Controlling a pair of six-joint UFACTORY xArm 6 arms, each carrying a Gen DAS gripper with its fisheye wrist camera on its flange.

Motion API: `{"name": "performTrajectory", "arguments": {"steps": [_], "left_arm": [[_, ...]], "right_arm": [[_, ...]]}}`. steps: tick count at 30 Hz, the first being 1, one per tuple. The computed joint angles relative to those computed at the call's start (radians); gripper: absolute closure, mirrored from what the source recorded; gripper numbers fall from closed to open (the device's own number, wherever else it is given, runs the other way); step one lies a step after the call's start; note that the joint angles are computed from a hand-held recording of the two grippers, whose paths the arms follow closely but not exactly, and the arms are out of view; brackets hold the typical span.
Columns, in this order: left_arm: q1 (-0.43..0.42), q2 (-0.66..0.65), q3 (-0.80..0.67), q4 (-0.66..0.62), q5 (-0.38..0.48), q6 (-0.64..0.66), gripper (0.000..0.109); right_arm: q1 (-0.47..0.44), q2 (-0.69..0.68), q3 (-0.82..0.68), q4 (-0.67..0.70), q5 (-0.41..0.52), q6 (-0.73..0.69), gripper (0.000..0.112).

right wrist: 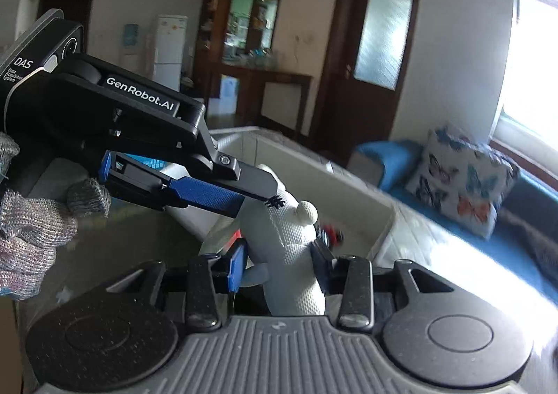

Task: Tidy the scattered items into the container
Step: 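Lift the rabbit into the tray and open the left tool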

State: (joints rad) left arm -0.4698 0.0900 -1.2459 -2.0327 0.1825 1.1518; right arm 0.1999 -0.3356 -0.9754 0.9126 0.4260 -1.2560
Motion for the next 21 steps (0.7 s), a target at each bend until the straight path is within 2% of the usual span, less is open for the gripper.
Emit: {"name": "performTrajectory", "arguments": {"steps": [4,10,12,21], "left_arm": [[0.033,0.066,-0.065,0.017,-0.019,-0.019,0.072],[0.062,0.153,-0.114,0.097,-0.036,-0.124,0.072],[0.062,0.161,-0.110,0.103,-0.048,-0.124,0.072],[0.020,0.122,-0.059,0.139,-0.139,-0.114,0.072]], "right_arm": [[0.020,0.125,-0.115,-0.017,0.017,-0.015,0.073],[0.037,0.263,-0.217,-0.086,0.041,0.015,0.073],[0.033,0.287,-0.235,-0.091,0.069,0.024,0.072],[0.046,0.263,-0.180,-0.077,0.038,0.030,0.058]]}}
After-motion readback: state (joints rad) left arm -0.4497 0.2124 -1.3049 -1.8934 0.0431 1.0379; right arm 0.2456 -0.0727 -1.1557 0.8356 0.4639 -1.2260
